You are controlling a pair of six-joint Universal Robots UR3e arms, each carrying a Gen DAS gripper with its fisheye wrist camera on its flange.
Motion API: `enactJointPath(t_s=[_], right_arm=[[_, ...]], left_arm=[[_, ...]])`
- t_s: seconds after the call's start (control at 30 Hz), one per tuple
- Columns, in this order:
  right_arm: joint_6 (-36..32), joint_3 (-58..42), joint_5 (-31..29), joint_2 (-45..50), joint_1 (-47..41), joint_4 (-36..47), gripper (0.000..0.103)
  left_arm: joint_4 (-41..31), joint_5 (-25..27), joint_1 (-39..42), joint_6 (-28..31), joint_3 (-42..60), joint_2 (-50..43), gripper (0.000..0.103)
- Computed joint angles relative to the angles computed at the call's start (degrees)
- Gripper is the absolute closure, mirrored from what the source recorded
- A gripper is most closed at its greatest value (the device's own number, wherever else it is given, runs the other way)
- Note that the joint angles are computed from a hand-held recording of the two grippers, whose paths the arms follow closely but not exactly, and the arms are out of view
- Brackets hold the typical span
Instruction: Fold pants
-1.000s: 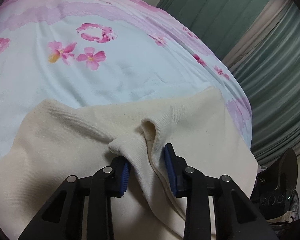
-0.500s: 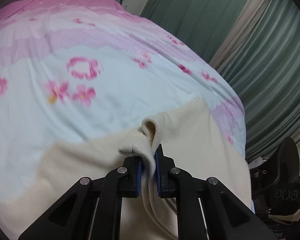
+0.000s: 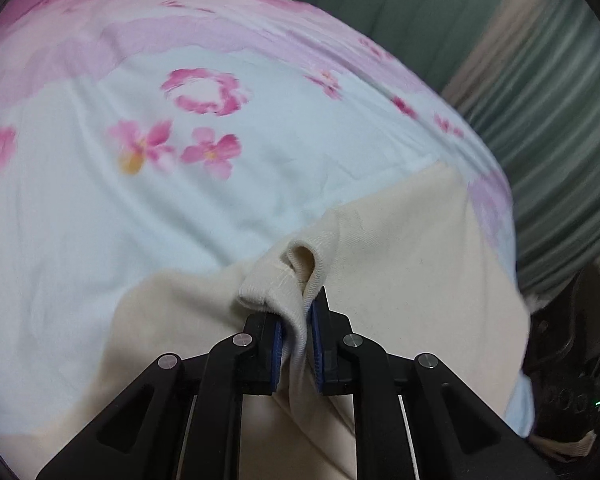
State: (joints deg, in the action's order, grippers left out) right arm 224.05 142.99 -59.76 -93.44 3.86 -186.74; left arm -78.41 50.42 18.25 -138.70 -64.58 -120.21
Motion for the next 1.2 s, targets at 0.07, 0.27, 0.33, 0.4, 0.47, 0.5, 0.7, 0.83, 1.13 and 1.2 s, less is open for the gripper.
enactJointPath(t_s=[0.07,0.27,0.33,0.4,0.47,0.5,0.7,0.83,1.13,1.2], right_arm=[[-0.3,0.3,1.5,-1.5,-1.1,0.8,0.093],[-3.1,-0.8,1.0,-1.8,-1.0,1.7,0.093],[-3.2,1.3,3.5,0.8,-3.0,0.2,0.092],[-2.8,1.7,7.2,3.9,-5.0,-2.5,0.091],[-4.6,2.3,10.1,2.4,-7.2,-0.4,0.087],[-6.4,1.5,10.2,0.4,-7.5,3.1,0.081],[-12.5,1.4,5.3,-15.1,-7.0,18.0,0.032],[-20.2,2.1,3.3,-33.1,-10.5,34.4,0.032],[-41.2,-5.4,-18.2,-35.5,-8.6,33.3,0.032],[-44.8,-8.8,-24.0,-28.5,-5.6,30.0,0.032]], left_arm=[[2.1,-0.5,0.4,-0.2,-2.6,1.7,0.089],[4.2,2.6,-1.1,-1.9,-1.9,-0.1,0.082],[5.3,2.8,-1.2,-2.1,-2.4,-0.3,0.081],[6.9,3.0,-1.3,-2.2,-3.9,0.9,0.079],[9.3,2.7,-0.8,-2.9,-7.3,4.1,0.06],[9.7,2.2,-0.3,-2.8,-8.4,5.4,0.053],[18.8,0.5,3.6,-0.8,-26.1,22.0,0.035],[20.4,-2.8,8.2,0.0,-39.4,35.6,0.035],[25.8,-6.0,7.0,-3.2,-61.3,56.1,0.032],[30.0,-3.5,4.2,-6.1,-63.7,55.3,0.032]])
